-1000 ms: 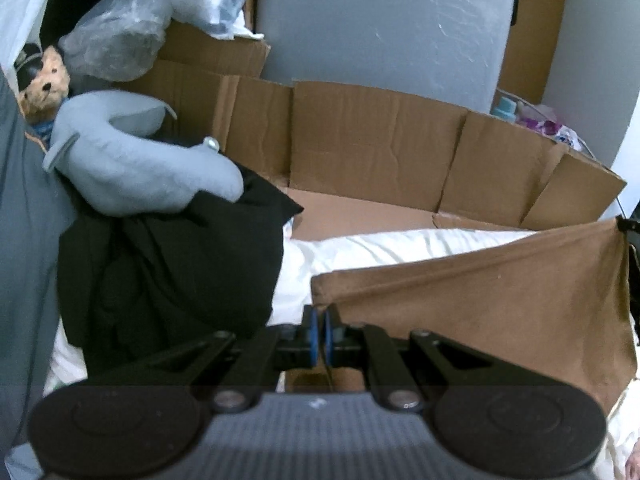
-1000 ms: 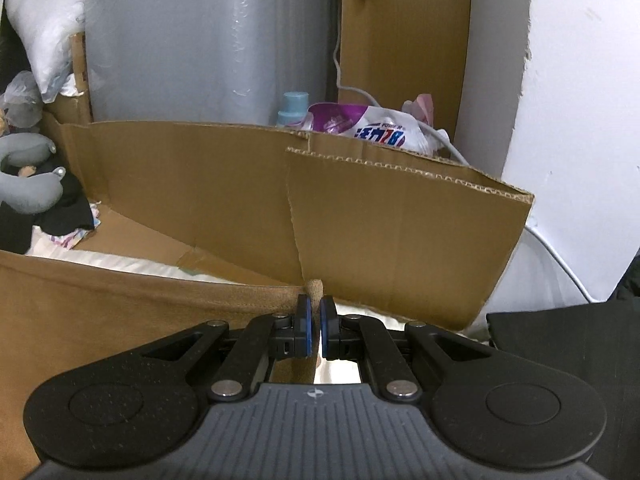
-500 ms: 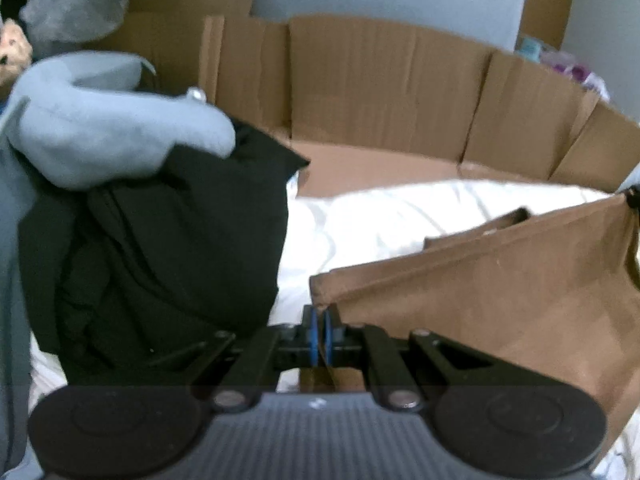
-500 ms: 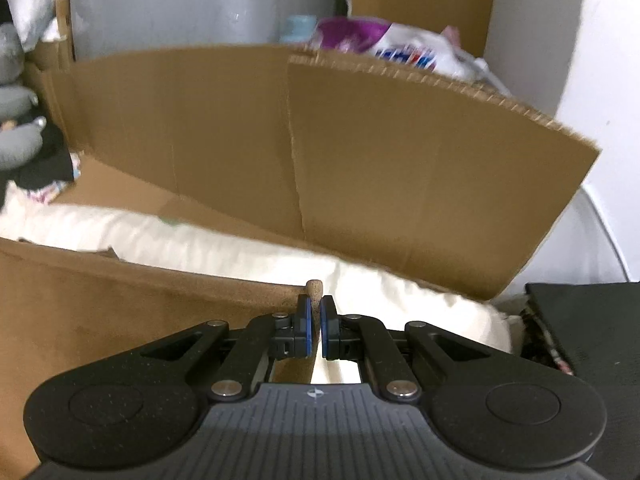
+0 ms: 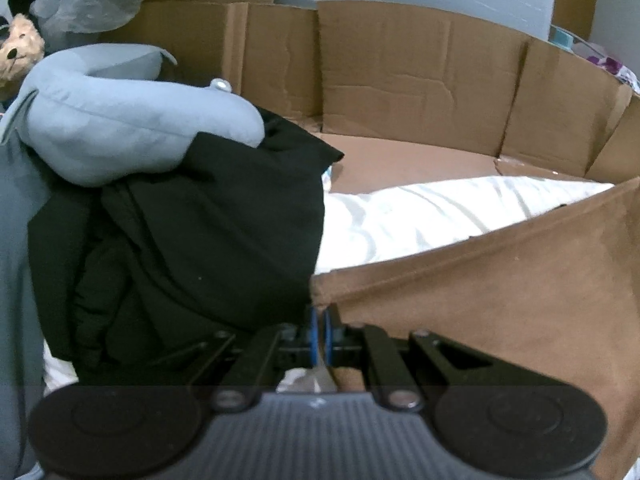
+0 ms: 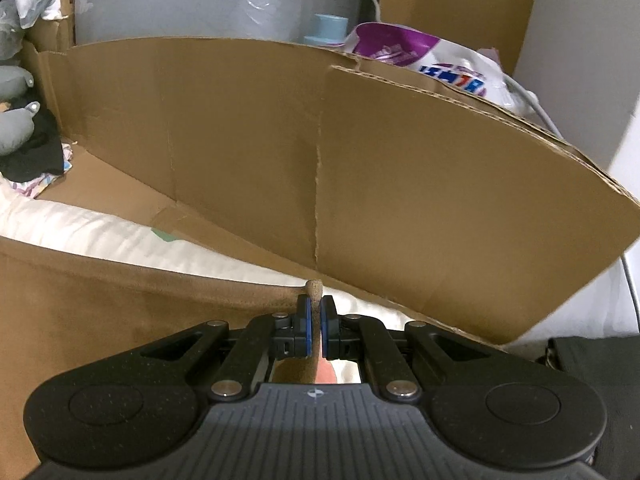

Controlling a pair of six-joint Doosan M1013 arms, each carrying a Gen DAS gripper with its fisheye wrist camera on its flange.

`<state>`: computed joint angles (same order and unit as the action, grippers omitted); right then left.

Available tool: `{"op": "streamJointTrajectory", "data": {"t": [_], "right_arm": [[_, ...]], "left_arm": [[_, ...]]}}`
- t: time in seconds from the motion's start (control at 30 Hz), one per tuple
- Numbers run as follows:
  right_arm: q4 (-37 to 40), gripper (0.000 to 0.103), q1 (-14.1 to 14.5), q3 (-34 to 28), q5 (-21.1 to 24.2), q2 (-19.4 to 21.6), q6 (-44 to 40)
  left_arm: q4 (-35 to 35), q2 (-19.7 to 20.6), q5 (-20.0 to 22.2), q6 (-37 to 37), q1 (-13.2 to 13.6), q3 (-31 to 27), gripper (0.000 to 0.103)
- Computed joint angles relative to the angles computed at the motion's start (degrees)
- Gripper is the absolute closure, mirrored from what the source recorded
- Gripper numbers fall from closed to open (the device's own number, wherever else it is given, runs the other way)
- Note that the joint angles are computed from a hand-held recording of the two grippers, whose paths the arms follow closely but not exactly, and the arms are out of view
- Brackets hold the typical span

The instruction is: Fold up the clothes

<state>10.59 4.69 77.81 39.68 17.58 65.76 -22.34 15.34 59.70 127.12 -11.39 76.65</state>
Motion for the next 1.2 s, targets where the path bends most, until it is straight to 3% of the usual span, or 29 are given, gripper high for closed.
{"op": "streamJointTrajectory", "data": {"t": [0.3, 0.63, 1.0, 1.1, 1.2], "right_arm": [[-6.1, 0.100, 1.3, -1.8, 2.7, 3.1, 4.6], [-11.7, 0.100, 2.4, 0.1, -3.1, 1.8, 10.0], [-14.6, 0.100, 3.1, -2.0, -0.3, 3.8, 14.0], [-13.5, 0.097, 3.0, -2.8, 1.6, 4.3, 14.3], [-11.9, 0.080, 2.6, -1.7, -0.1, 3.1, 13.5]], "left_arm": [[1.2, 2.2, 0.1, -0.3, -0.7, -0.4, 0.099], [-0.5, 0.8, -2.5, 1.5, -0.2, 0.8, 0.099], [4.0, 2.4, -3.8, -1.8, -2.1, 0.7, 0.098], [5.1, 2.7, -2.1, -3.3, -2.3, 0.2, 0.093], [3.5, 2.3, -0.7, -3.3, -1.6, 0.2, 0.091]]}}
